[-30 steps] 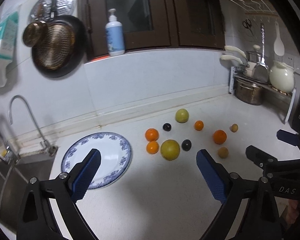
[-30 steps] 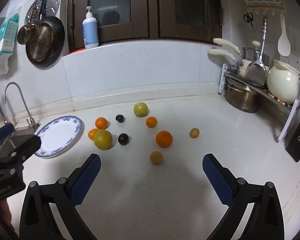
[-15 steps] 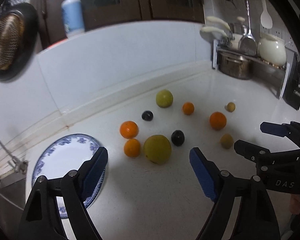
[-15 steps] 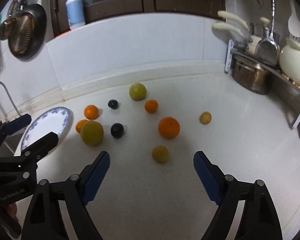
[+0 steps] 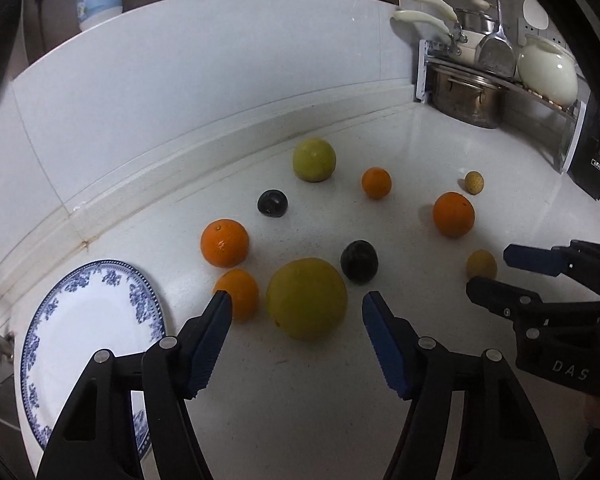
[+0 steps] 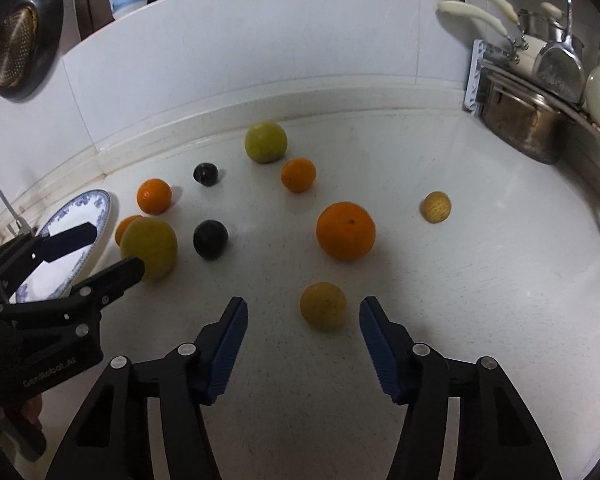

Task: Organize fruits
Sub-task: 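Grasp the large yellow grapefruit with the left tool while the right tool grasps a small brown fruit, then carry both fruits onto the blue-and-white plate and open both tools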

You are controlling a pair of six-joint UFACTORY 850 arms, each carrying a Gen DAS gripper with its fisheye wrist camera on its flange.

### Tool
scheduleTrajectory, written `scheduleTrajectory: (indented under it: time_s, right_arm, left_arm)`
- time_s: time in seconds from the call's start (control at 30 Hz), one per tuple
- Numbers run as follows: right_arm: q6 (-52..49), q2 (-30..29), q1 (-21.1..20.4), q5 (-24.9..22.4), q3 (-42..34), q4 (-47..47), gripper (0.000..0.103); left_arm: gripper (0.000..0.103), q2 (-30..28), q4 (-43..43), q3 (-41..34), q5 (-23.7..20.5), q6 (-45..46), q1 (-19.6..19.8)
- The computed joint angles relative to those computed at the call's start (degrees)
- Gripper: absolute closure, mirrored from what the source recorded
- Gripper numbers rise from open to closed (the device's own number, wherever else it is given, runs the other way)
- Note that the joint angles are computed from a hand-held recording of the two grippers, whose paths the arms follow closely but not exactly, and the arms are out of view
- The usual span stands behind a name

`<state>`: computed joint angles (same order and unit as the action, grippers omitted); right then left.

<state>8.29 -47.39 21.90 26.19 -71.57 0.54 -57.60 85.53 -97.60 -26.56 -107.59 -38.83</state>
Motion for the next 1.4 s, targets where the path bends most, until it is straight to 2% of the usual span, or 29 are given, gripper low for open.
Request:
scheduleTrajectory:
  time_s: [0.13, 0.33, 0.47, 0.57, 0.77, 1.03, 1.4]
  right_arm:
    - [1.58, -1.07, -0.24, -1.55, -1.51, -1.67, 0.055]
    - [-1.45, -1.70, -0.21, -1.62, -2.29, 1.27, 0.063]
    - [-0.95, -1.93, -0.34, -1.59, -2.60, 0.79, 0.068]
    - [-1.25, -2.04, -0.33, -1.49, -2.68, 0.69, 0.073]
    - [0.22, -2.11, -0.47, -1.30, -2.74, -1.48, 0.073]
    - [2.82, -0.81, -0.46, 0.08, -1.31, -5.52, 0.073]
    - [3.15, 3.15, 0.23, 4.42, 2.89, -9.30, 0.073]
  left_arm:
    - [0.040, -1.32, -3.37, -2.00, 1.66, 3.67, 0.56]
    - [0.045, -2.77, -7.29, -4.17, 1.80, 8.53, 0.78]
    - [0.054, -3.10, -9.04, -4.49, 2.28, 9.85, 0.91]
    - [0.054, -3.17, -9.42, -4.54, 2.50, 10.05, 0.96]
    - [0.055, -3.18, -9.60, -4.57, 2.50, 9.64, 0.98]
    - [0.055, -0.58, -4.57, -1.03, 3.22, 2.81, 0.51]
    - [0.055, 5.82, 4.67, 7.32, -1.83, -11.42, -1.48]
